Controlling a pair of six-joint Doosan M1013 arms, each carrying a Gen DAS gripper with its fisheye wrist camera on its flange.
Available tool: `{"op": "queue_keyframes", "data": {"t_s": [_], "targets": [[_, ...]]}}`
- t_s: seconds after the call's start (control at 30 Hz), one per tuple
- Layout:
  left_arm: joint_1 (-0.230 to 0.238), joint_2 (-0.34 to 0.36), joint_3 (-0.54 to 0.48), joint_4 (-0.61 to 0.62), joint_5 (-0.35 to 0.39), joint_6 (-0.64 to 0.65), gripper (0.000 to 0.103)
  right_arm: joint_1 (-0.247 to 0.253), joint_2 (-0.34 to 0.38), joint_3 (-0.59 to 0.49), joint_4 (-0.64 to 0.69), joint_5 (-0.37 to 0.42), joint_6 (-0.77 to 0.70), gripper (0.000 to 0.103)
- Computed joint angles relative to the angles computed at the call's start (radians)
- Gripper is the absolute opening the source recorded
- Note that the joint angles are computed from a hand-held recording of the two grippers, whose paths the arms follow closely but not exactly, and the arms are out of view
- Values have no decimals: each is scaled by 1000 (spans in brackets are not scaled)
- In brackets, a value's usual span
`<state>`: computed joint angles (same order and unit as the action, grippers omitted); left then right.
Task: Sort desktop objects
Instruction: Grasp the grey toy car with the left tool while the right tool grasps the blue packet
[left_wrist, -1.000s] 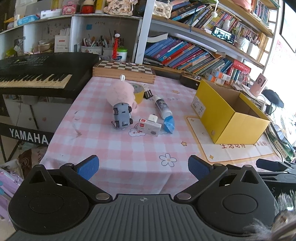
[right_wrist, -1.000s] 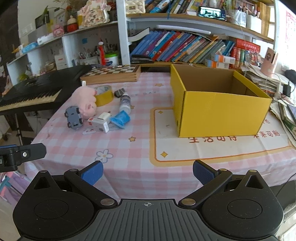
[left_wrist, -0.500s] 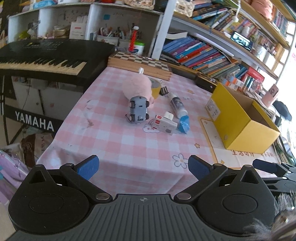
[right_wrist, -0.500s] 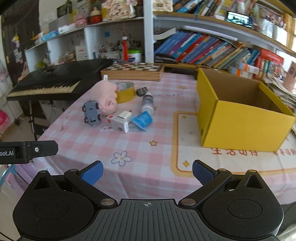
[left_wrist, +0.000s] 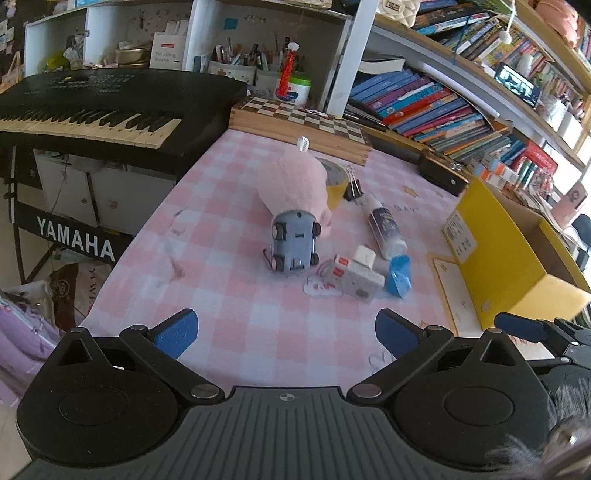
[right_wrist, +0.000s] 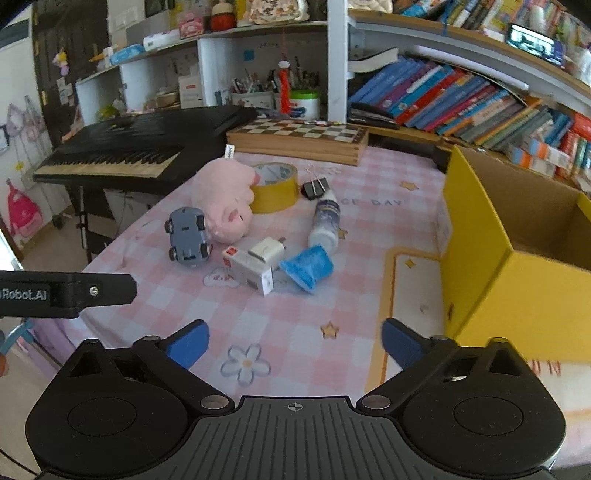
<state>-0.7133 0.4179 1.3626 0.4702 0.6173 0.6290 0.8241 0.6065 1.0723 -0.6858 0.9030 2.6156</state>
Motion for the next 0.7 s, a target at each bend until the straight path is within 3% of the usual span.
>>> {"op": "queue_keyframes", "data": {"t_s": [0.27, 0.47, 0.57, 0.7], "targets": [[14, 67, -92, -2, 24, 31, 100, -38, 36, -44, 71, -50, -141, 87], [22, 115, -157, -15, 58, 73, 89, -58, 67, -86, 80, -21, -157, 81], [26, 142, -194, -25, 87, 88, 89, -68, 77, -100, 81, -9, -146, 74], [30, 173, -238, -43, 113, 128, 86, -85, 91, -120, 121, 2, -171, 73]]}}
